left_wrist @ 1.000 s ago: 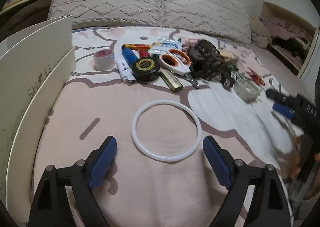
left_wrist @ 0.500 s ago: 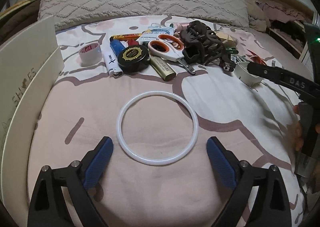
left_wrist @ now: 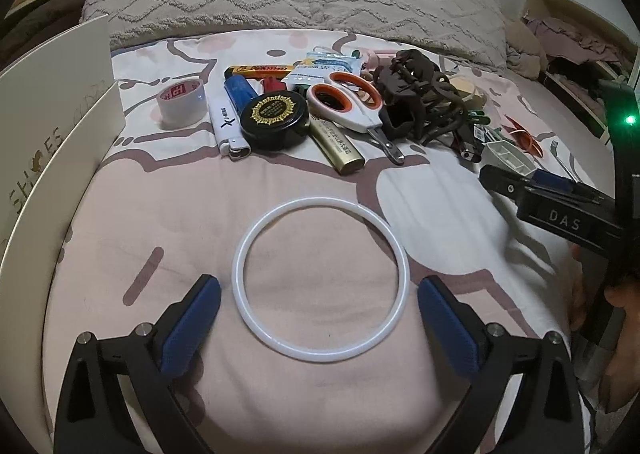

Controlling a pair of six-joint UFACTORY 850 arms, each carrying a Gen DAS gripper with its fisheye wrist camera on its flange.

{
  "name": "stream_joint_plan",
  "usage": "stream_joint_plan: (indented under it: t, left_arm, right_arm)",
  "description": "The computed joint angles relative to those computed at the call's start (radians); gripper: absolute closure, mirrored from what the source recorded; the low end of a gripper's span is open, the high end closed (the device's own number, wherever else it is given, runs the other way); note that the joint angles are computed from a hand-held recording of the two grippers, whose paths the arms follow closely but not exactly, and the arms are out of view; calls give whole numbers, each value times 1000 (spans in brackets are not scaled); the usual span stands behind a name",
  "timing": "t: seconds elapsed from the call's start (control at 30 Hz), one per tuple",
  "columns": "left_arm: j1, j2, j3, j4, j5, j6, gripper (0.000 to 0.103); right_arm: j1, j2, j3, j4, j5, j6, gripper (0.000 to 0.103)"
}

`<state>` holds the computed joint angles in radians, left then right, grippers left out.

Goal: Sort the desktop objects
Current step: 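Lift the white ring with the left tool while the right tool lifts the grey holder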

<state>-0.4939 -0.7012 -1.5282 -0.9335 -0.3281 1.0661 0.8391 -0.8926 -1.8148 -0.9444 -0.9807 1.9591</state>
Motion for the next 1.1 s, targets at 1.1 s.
stream_joint_plan:
  t: [1.1]
  left_arm:
    - [15,51,72,-191,-20,189,20]
  right_arm:
    - [102,7,-4,-55,-1,59,38]
